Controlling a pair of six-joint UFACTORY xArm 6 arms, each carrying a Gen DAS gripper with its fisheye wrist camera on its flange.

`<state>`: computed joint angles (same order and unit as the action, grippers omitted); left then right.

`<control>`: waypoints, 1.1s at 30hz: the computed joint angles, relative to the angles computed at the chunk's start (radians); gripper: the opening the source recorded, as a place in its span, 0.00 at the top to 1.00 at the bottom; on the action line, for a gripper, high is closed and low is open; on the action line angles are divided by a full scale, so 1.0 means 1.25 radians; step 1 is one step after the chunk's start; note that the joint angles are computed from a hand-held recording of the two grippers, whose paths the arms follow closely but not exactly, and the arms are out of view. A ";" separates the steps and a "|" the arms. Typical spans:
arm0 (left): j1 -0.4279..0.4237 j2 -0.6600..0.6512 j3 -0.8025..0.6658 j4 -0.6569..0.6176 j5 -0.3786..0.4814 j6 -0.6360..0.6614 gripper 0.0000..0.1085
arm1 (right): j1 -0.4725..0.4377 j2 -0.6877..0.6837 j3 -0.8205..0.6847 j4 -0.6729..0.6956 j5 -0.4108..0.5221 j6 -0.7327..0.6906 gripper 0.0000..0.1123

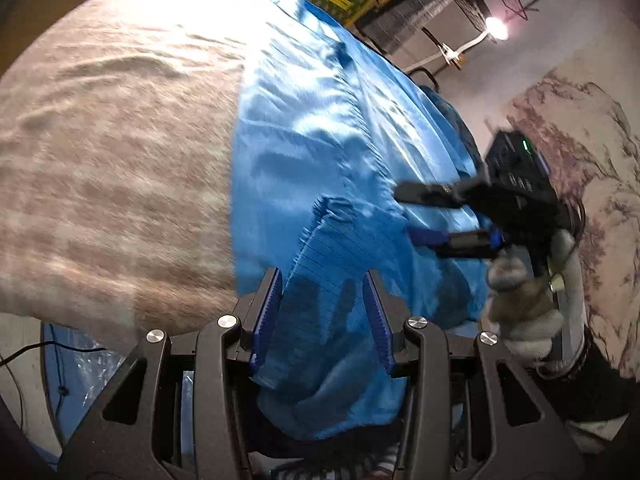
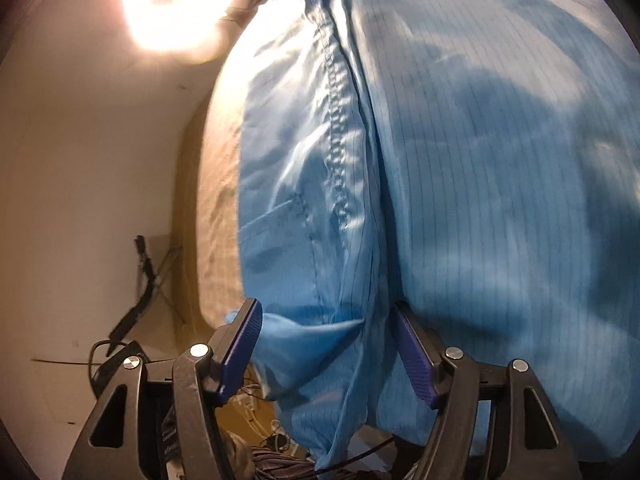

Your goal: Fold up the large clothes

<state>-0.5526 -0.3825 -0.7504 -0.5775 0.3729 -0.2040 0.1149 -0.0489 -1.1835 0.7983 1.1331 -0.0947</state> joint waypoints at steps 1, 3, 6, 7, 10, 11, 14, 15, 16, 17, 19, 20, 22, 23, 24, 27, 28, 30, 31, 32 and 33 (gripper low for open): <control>-0.005 -0.001 -0.001 0.012 0.006 0.001 0.61 | 0.009 0.003 -0.010 -0.023 0.001 0.005 0.38; -0.014 -0.002 -0.001 0.024 0.014 0.005 0.61 | 0.026 0.005 -0.022 -0.059 0.000 0.005 0.39; -0.018 -0.007 0.006 0.027 0.015 0.000 0.61 | 0.045 0.003 -0.031 -0.112 0.001 0.001 0.46; -0.018 -0.006 0.005 0.035 0.015 -0.005 0.61 | 0.044 0.006 -0.038 -0.111 0.015 -0.001 0.52; -0.020 -0.005 0.003 0.021 0.013 0.009 0.61 | 0.027 0.008 -0.034 -0.071 0.068 0.017 0.53; -0.022 -0.002 0.000 0.006 0.014 0.023 0.61 | 0.022 0.005 -0.027 -0.053 0.074 0.021 0.48; -0.035 0.011 -0.012 -0.023 0.020 0.056 0.61 | 0.003 0.005 -0.009 0.011 0.074 0.039 0.41; -0.044 0.011 -0.016 -0.031 0.024 0.073 0.61 | 0.000 0.006 -0.005 0.019 0.072 0.042 0.40; -0.051 0.012 -0.019 -0.033 0.027 0.085 0.61 | 0.000 0.010 -0.010 0.021 0.070 0.048 0.39; -0.060 0.013 -0.022 -0.035 0.029 0.099 0.61 | 0.003 0.016 -0.018 0.014 0.071 0.050 0.38; -0.073 0.015 -0.027 -0.037 0.040 0.116 0.61 | 0.014 0.032 -0.039 -0.002 0.079 0.049 0.38; -0.077 0.016 -0.029 -0.048 0.047 0.129 0.61 | 0.020 0.036 -0.047 -0.011 0.086 0.046 0.38; -0.082 0.017 -0.026 -0.025 0.056 0.107 0.61 | 0.035 0.033 -0.049 -0.032 0.099 0.035 0.39; -0.083 0.016 -0.023 -0.011 0.058 0.094 0.61 | 0.039 0.031 -0.049 -0.038 0.109 0.029 0.39; -0.084 0.011 -0.019 0.005 0.059 0.080 0.61 | 0.040 0.025 -0.044 -0.042 0.117 0.022 0.39; -0.086 -0.022 0.002 0.056 0.054 0.035 0.61 | 0.043 0.008 -0.029 -0.056 0.123 -0.007 0.59; -0.087 -0.046 0.016 0.064 0.047 0.027 0.61 | 0.045 0.012 -0.030 -0.058 0.132 -0.025 0.76; -0.084 -0.102 0.047 0.165 0.021 -0.046 0.61 | 0.043 0.008 -0.025 -0.054 0.132 -0.039 0.88; -0.076 -0.118 0.055 0.230 0.013 -0.095 0.61 | 0.043 0.006 -0.024 -0.052 0.130 -0.050 0.94; -0.057 -0.138 0.067 0.277 0.012 -0.134 0.61 | 0.041 0.004 -0.027 -0.052 0.132 -0.059 0.98; -0.045 -0.142 0.071 0.290 0.010 -0.157 0.61 | 0.040 0.001 -0.035 -0.052 0.132 -0.069 0.98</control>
